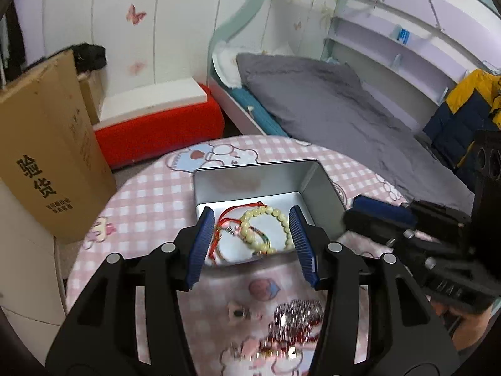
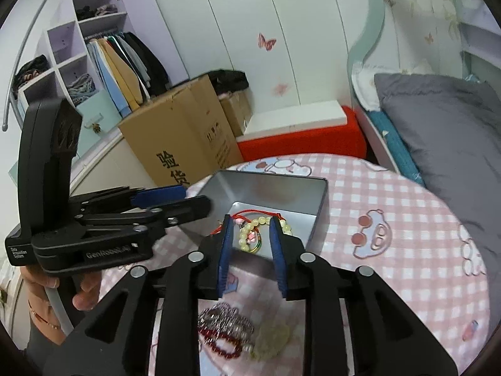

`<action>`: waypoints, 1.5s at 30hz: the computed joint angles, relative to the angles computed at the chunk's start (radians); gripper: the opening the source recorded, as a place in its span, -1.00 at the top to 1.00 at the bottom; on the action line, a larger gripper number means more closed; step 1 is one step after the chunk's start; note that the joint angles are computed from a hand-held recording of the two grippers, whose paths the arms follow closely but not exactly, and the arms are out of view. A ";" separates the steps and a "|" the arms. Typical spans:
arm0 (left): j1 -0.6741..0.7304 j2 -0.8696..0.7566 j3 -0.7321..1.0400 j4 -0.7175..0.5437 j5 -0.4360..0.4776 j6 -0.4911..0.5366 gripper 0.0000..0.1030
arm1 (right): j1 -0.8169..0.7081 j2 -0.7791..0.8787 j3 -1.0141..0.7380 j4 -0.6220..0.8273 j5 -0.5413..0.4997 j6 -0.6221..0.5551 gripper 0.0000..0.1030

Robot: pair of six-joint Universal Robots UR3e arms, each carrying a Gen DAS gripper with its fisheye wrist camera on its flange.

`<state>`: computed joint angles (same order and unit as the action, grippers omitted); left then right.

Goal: Organize jewelry
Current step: 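Move both tools back to the jewelry pile, then grasp a pink charm with the left tool while the right tool grasps the jade pendant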

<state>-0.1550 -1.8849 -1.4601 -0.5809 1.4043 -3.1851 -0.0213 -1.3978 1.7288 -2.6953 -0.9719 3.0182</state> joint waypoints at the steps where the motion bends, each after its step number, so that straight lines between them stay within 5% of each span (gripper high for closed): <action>1: 0.002 0.039 -0.049 0.025 0.003 0.001 0.04 | -0.009 -0.041 0.036 -0.008 -0.001 -0.003 0.48; 9: -0.027 0.264 -0.377 0.155 0.114 0.033 0.04 | -0.065 -0.294 0.297 -0.027 -0.012 -0.049 0.36; 16: -0.020 0.298 -0.535 0.184 0.102 0.058 0.04 | -0.062 -0.375 0.445 -0.047 -0.062 -0.052 0.35; 24: -0.023 0.219 -0.545 0.207 0.108 0.055 0.22 | -0.056 -0.369 0.498 -0.060 -0.082 -0.054 0.35; 34: 0.013 0.206 -0.571 0.235 -0.008 0.086 0.34 | -0.051 -0.322 0.499 -0.090 -0.086 -0.056 0.34; 45: -0.003 0.188 -0.561 0.234 0.034 0.083 0.65 | -0.032 -0.286 0.476 -0.103 -0.104 -0.046 0.34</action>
